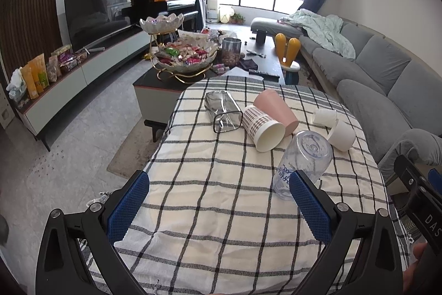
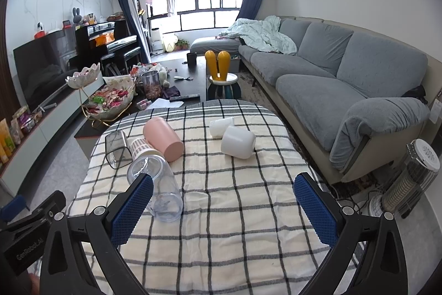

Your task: Flip cup upside down

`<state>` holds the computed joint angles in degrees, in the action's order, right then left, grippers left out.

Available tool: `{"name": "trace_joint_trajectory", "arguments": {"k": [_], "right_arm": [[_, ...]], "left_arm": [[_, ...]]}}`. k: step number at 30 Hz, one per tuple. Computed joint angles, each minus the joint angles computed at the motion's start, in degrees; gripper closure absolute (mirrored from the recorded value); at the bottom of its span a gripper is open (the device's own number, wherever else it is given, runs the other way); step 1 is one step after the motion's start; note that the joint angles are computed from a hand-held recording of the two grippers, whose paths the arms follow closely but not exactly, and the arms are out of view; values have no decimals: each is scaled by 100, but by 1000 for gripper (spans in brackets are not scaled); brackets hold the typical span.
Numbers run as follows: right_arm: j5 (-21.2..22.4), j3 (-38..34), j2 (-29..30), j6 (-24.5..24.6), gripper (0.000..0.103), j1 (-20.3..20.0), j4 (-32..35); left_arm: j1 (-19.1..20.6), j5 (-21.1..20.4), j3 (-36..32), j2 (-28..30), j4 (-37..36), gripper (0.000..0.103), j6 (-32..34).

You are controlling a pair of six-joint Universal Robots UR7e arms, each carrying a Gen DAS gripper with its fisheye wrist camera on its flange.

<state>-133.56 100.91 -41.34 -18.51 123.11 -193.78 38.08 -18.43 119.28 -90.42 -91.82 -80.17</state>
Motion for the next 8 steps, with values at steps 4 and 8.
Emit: {"name": "trace_joint_trajectory", "arguments": {"k": [4,8], "right_arm": [[-16,55,-3,-19,1,-21,-59],[15,107,-11,-9,1,-57,-90]], "left_arm": [[-2,11,-56,58,201,0,-110],[-32,16,-19,32,74,0,11]]}}
